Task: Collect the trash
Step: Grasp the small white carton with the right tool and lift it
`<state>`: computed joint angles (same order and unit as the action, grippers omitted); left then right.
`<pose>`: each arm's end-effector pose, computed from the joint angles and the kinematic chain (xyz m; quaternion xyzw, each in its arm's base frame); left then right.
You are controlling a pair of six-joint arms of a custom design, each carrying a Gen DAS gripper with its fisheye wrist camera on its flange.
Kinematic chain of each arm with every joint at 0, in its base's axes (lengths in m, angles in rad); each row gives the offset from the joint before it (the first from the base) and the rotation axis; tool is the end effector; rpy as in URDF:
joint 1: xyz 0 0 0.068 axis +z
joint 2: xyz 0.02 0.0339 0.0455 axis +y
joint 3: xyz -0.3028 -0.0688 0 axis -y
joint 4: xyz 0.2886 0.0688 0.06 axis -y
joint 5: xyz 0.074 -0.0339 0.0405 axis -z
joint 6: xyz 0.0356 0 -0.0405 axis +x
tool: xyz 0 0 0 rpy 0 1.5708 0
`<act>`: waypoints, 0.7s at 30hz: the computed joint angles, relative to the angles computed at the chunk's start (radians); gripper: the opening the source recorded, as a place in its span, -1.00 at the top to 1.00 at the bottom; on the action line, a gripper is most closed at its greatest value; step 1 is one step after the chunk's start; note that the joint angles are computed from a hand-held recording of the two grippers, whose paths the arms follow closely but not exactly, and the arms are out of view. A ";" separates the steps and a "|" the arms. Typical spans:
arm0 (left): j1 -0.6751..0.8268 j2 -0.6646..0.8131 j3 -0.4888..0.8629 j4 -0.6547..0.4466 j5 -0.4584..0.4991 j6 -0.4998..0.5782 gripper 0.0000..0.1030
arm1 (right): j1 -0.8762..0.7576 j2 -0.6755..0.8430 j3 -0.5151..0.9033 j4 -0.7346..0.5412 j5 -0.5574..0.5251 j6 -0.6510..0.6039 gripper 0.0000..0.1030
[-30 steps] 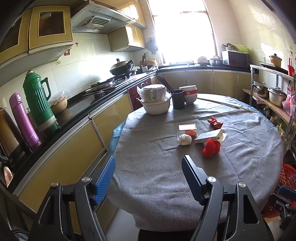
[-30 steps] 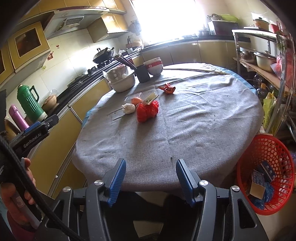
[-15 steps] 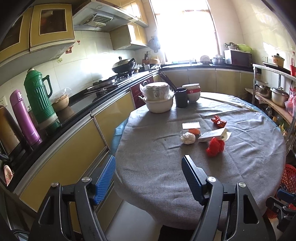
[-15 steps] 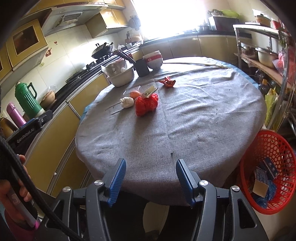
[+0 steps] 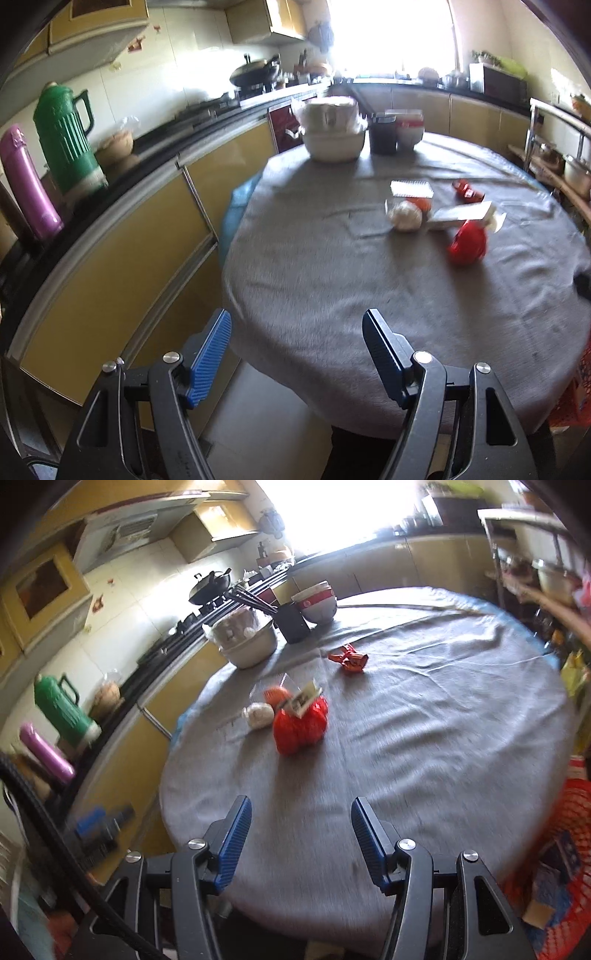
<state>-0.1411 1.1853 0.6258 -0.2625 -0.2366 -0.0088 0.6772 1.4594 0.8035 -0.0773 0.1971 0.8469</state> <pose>0.2551 -0.0278 0.2122 0.0180 0.9251 0.0823 0.3704 0.2636 0.2030 0.2131 0.1169 0.9025 0.2144 0.3548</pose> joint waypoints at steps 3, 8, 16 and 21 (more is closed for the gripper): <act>0.010 0.072 0.004 0.024 0.015 0.009 -0.44 | -0.109 0.088 0.043 0.080 -0.142 -0.002 -0.17; 0.021 0.174 0.053 0.030 0.077 -0.004 -0.44 | -0.248 0.267 0.144 0.206 -0.375 0.078 -0.17; 0.003 0.303 0.123 0.034 0.116 -0.019 -0.44 | -0.307 0.479 0.367 0.159 -0.420 0.110 -0.16; -0.003 0.333 0.157 0.027 0.120 -0.017 -0.44 | -0.317 0.574 0.480 0.105 -0.466 0.103 0.24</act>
